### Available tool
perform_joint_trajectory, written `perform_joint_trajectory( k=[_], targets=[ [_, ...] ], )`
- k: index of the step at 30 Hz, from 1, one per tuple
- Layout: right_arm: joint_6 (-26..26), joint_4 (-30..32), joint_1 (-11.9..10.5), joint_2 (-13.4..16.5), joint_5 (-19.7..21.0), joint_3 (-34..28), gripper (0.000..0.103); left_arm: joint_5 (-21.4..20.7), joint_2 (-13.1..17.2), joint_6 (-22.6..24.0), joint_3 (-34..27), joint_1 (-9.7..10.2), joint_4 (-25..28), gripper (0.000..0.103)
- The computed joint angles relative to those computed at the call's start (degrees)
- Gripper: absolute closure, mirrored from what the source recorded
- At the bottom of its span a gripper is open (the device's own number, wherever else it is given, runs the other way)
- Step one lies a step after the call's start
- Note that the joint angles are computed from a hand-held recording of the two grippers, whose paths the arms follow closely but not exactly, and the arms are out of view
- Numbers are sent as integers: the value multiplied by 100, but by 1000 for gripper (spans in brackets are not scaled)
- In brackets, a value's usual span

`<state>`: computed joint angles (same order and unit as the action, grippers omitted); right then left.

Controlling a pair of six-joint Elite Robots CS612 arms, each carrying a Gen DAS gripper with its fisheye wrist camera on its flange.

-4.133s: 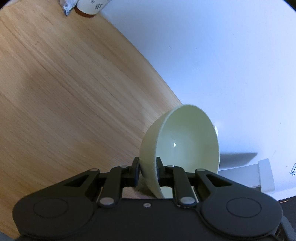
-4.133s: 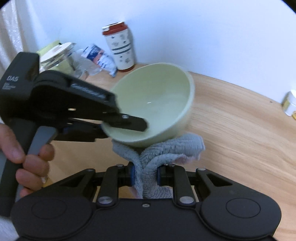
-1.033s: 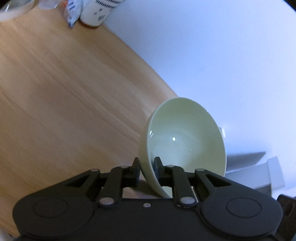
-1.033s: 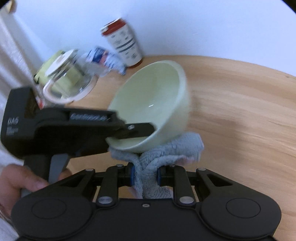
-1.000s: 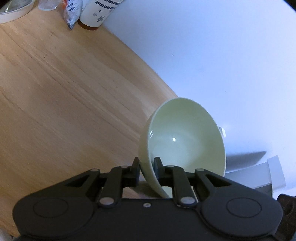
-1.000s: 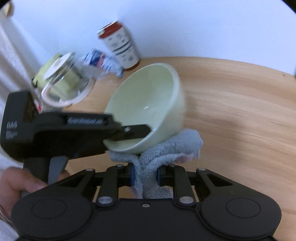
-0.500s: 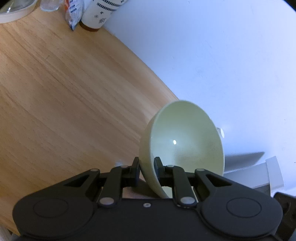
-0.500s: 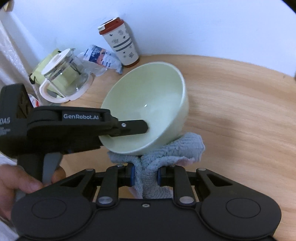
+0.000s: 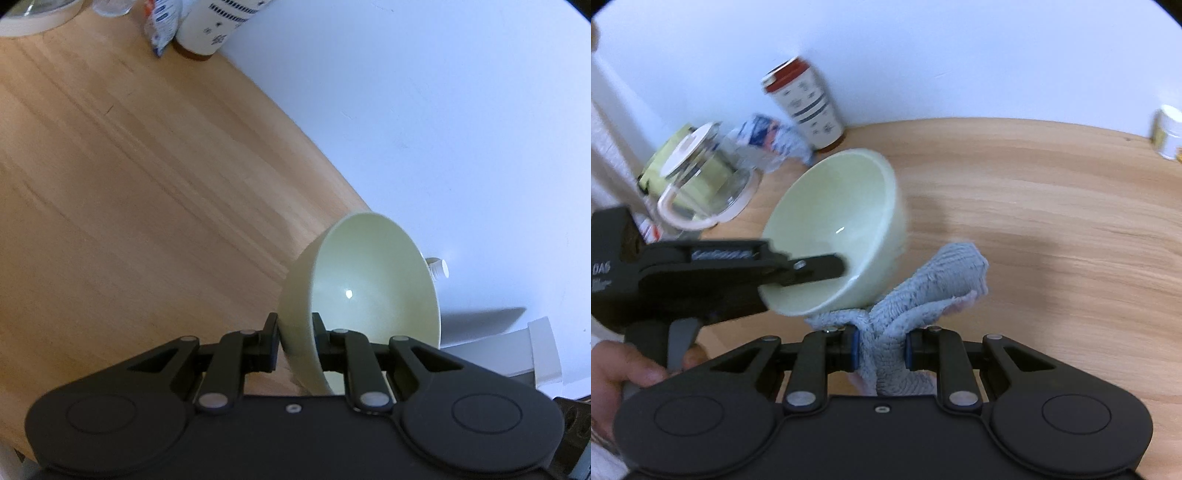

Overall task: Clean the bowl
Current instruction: 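Rotate the bowl with the left gripper while the right gripper wipes its outside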

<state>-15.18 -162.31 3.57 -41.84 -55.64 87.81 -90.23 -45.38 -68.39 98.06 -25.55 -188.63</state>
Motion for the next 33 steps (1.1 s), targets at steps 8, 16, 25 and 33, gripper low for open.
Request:
perform_joint_trajectory(
  k=[8, 16, 25, 33],
  targets=[
    [-1709, -227, 122, -50, -715, 33, 79, -301, 65, 226, -156, 106, 226, 87],
    [-3074, 129, 210, -55, -812, 41, 79, -633, 116, 811, -330, 186, 449, 87],
    [-3383, 776, 232, -1, -756, -111, 79, -787, 244, 474, -425, 214, 408, 87],
    [-2766, 1044, 158, 82, -454, -278, 79, -876, 383, 316, -513, 223, 86, 86]
  ],
)
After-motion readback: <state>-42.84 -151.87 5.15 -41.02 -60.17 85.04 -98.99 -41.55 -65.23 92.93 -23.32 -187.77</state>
